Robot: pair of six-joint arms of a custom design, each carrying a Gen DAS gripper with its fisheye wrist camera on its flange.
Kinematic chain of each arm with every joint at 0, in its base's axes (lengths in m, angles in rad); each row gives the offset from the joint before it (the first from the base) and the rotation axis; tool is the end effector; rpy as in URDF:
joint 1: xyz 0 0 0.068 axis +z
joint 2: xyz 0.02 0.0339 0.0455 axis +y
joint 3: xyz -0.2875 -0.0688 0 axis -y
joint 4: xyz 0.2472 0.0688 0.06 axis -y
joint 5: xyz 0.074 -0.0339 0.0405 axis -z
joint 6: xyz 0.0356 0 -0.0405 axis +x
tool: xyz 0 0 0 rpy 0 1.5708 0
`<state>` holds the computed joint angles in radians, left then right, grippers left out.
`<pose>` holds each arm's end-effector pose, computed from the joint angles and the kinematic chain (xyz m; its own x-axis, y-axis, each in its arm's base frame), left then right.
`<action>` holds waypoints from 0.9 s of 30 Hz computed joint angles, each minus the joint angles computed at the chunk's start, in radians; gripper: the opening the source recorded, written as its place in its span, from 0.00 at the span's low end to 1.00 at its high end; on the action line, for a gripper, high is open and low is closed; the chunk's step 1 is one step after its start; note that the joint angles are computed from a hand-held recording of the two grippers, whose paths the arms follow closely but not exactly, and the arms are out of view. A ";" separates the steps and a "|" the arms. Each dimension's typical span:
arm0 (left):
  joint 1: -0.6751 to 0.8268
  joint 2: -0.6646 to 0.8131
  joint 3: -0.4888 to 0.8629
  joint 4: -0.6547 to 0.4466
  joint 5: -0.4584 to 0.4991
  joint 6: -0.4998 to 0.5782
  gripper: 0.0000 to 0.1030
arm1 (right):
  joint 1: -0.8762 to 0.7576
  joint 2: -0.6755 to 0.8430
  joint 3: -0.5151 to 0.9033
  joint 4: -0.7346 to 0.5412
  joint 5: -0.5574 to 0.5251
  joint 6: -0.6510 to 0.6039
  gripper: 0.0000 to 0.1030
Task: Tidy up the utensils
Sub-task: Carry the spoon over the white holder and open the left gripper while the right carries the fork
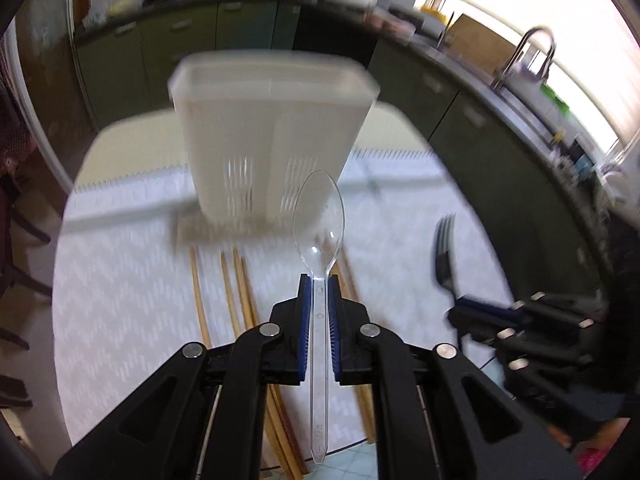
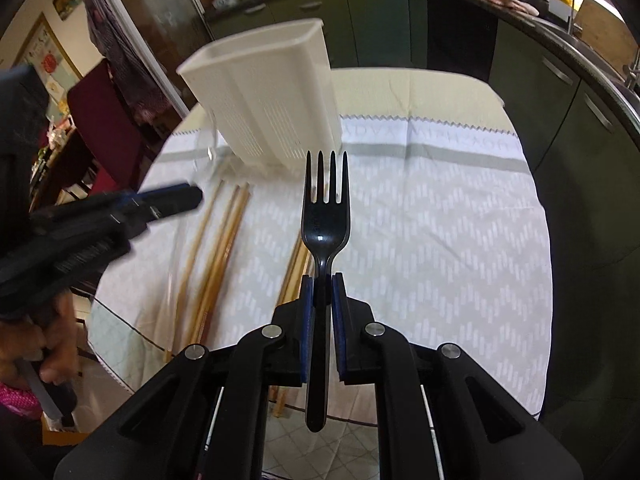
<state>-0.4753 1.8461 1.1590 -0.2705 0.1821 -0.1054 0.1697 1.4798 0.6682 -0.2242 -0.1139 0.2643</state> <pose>0.3439 -0.1842 0.1906 -0.7802 0.2852 -0.5567 0.4632 0.8615 -0.2078 0.2589 0.0485 0.1677 -0.8772 0.1130 -0.4666 0.0044 0.9738 0.2276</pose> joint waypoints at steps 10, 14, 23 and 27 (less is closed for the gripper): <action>0.035 -0.076 0.126 0.253 -0.050 -0.072 0.08 | -0.014 -0.087 -0.040 0.016 -0.021 -0.016 0.10; 0.042 0.015 0.214 0.392 -0.095 -0.081 0.08 | -0.037 -0.107 -0.062 0.027 -0.036 -0.024 0.10; 0.034 0.201 0.280 0.602 -0.192 -0.009 0.08 | -0.090 -0.093 -0.066 0.055 -0.076 -0.047 0.10; 0.033 0.243 0.280 0.595 -0.179 0.010 0.08 | -0.080 -0.106 -0.045 0.066 -0.071 -0.037 0.10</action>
